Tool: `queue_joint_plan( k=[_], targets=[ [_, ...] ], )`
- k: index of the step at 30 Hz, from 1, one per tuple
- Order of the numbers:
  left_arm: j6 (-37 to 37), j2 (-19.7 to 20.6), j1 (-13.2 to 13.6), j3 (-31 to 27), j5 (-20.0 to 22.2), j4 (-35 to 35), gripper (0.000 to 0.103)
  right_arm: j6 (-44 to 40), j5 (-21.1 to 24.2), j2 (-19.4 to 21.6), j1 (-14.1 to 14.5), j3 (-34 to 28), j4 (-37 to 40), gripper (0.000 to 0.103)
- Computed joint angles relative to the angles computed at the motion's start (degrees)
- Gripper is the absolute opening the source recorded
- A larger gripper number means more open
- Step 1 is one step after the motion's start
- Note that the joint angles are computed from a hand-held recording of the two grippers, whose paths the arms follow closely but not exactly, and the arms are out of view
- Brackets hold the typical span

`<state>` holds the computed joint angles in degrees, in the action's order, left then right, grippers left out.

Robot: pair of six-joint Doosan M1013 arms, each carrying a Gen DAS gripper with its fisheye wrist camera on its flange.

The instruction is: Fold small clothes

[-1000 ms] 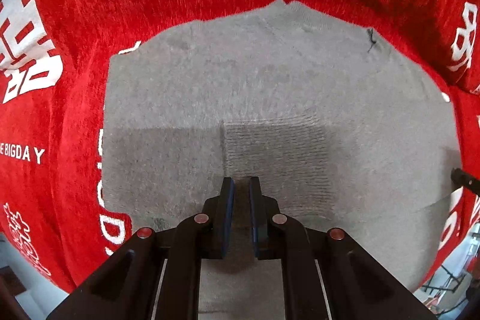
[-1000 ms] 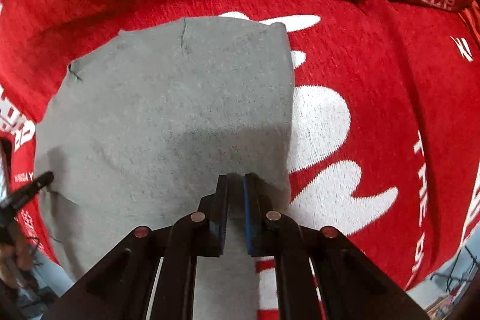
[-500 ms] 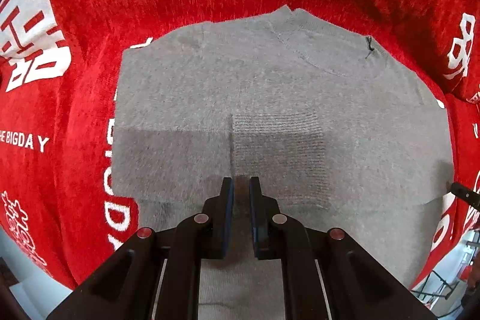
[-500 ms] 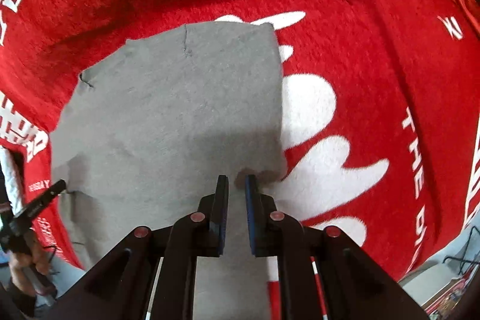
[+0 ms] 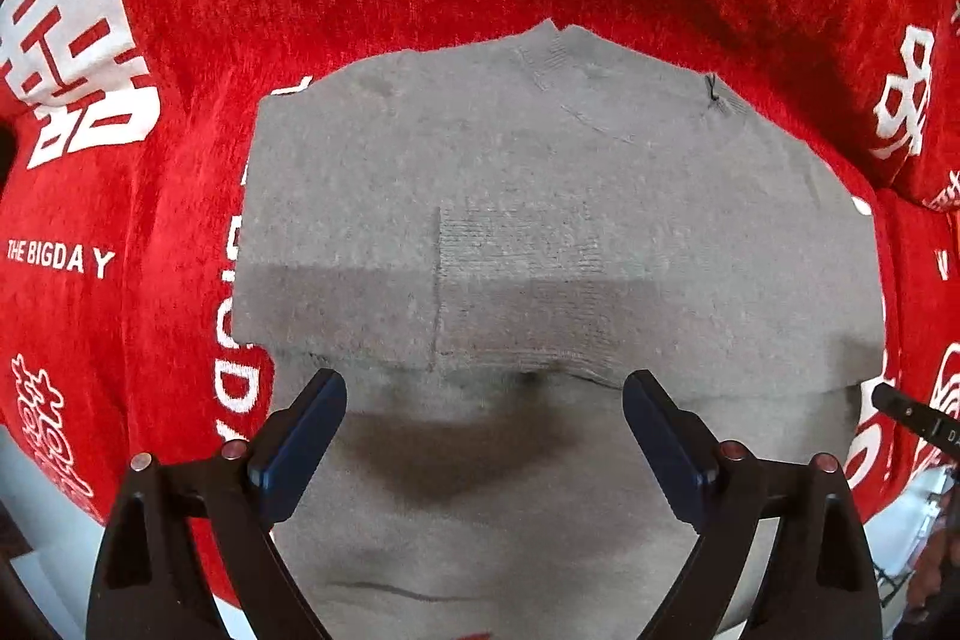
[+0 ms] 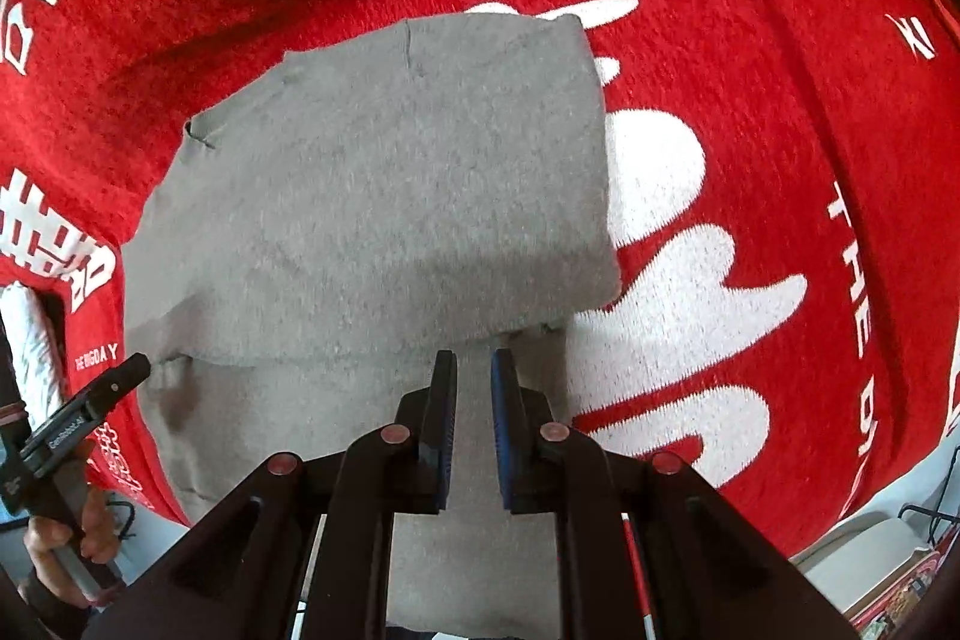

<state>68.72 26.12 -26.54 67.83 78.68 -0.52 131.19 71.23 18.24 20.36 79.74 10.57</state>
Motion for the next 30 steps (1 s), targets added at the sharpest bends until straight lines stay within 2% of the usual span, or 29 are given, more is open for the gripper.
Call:
queue_joint_plan(
  k=[3, 4, 5, 6, 7, 13, 18, 23, 30],
  targets=[
    [0.3, 0.3, -0.3, -0.3, 0.8, 0.4, 0.094, -0.6, -0.7, -0.4, -0.1, 0.5, 1.1, 0.018],
    [0.3, 0.2, -0.3, -0.1, 0.9, 0.1, 0.094, -1.3, -2.3, -0.9, -0.2, 1.1, 1.9, 0.029],
    [0.2, 0.1, -0.4, 0.0, 1.1, 0.1, 0.095, -2.0, -4.0, -1.3, -0.2, 1.6, 2.6, 0.051],
    [0.1, 0.1, -0.6, 0.0, 1.4, 0.5, 0.103, -2.7, -5.9, -2.0, -0.2, 2.3, 3.0, 0.067],
    [0.2, 0.2, -0.6, 0.0, 1.3, 1.0, 0.103, -3.2, -7.4, -2.6, 0.0, 2.8, 3.0, 0.090],
    [0.2, -0.2, -1.3, 0.4, 2.0, 2.4, 0.103, -5.9, -6.8, -3.1, -0.3, 2.9, 4.6, 0.091],
    [-3.1, -1.0, -0.7, 1.3, 3.1, 0.6, 0.103, -7.7, -6.9, -4.4, -1.1, 4.4, 7.7, 0.091],
    [-4.6, -3.0, -0.1, 4.1, 3.4, -2.0, 0.103, -10.5, -6.2, -5.3, -2.0, 6.8, 12.0, 0.091],
    [-7.7, -7.7, -0.7, 10.6, 3.0, -0.2, 0.103, -13.9, -4.1, -6.6, -2.0, 10.8, 17.5, 0.091]
  ],
)
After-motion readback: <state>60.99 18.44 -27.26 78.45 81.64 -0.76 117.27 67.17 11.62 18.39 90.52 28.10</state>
